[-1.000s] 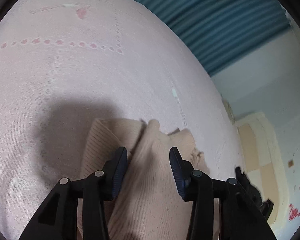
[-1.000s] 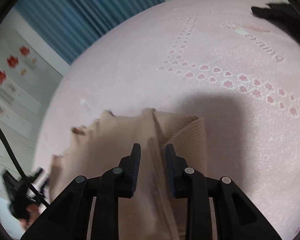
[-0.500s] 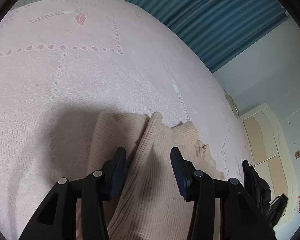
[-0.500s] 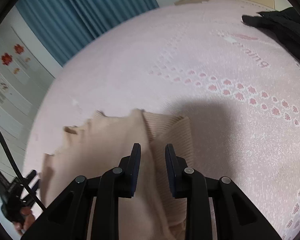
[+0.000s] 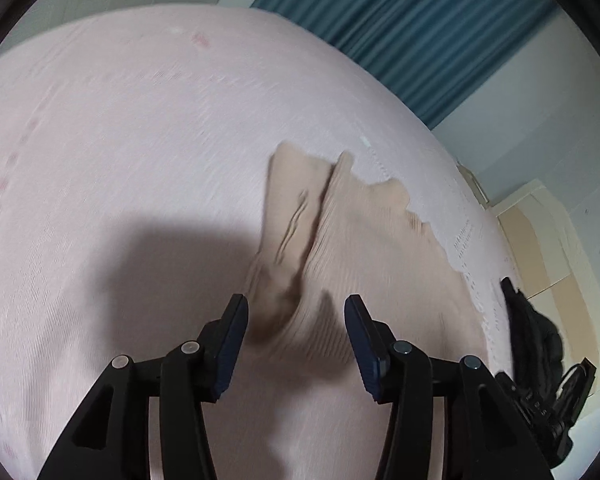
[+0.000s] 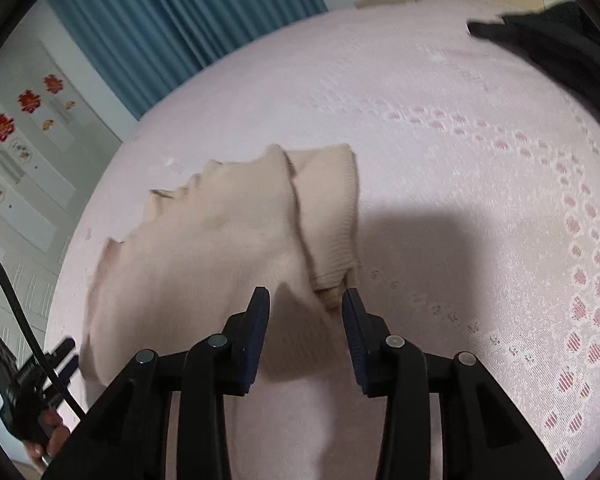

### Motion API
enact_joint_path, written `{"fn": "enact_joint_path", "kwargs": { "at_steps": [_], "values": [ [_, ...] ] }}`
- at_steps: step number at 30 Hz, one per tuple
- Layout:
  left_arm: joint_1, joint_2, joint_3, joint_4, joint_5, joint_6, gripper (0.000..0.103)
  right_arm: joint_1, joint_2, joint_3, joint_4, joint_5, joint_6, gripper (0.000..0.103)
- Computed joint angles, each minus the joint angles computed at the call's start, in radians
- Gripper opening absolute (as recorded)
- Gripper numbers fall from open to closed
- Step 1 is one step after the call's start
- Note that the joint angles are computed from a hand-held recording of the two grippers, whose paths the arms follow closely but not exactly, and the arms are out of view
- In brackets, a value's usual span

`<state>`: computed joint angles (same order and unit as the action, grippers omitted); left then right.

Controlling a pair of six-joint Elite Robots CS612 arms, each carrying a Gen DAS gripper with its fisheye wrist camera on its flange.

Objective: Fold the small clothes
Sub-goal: 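Lay the folded hem onto the collar and open both grippers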

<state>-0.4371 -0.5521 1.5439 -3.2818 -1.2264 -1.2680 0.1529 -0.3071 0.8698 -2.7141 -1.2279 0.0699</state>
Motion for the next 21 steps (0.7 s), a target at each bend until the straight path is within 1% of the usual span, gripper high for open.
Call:
{"fn": "enact_joint_path", "kwargs": {
  "at_steps": [4, 6, 7, 8, 9, 12, 16, 18, 21],
  "values": [
    [-0.004, -0.008, 0.042, -0.05, -0.048, -0.049, 0.049, 0.017, -0.016, 0.034, -0.012, 0.017, -0.081, 0.038],
    [0.0, -0.003, 0.041, -0.055, -0.079, -0.049, 0.05, 0.032, -0.023, 0.048, -0.015, -0.003, -0.153, 0.038],
    [0.006, 0.003, 0.036, -0.058, -0.108, -0.047, 0.05, 0.037, -0.026, 0.052, -0.016, -0.016, -0.181, 0.038],
    [0.016, 0.015, 0.027, -0.077, -0.152, -0.055, 0.05, 0.043, -0.027, 0.054, -0.007, -0.03, -0.21, 0.038],
    [0.023, 0.025, 0.022, -0.098, -0.178, -0.069, 0.05, 0.044, -0.028, 0.055, 0.004, -0.039, -0.218, 0.038],
    [0.033, 0.046, 0.018, -0.174, -0.195, -0.109, 0.05, 0.034, -0.028, 0.053, 0.04, -0.037, -0.185, 0.038],
    [0.041, 0.072, -0.013, -0.21, -0.21, -0.133, 0.05, 0.014, -0.026, 0.053, 0.073, -0.055, -0.128, 0.038],
    [0.042, 0.079, -0.024, -0.216, -0.205, -0.144, 0.05, -0.002, -0.02, 0.046, 0.102, -0.03, -0.084, 0.038],
    [0.041, 0.079, -0.039, -0.184, -0.187, -0.144, 0.048, -0.017, -0.005, 0.019, 0.145, 0.026, -0.042, 0.038]
  ]
}}
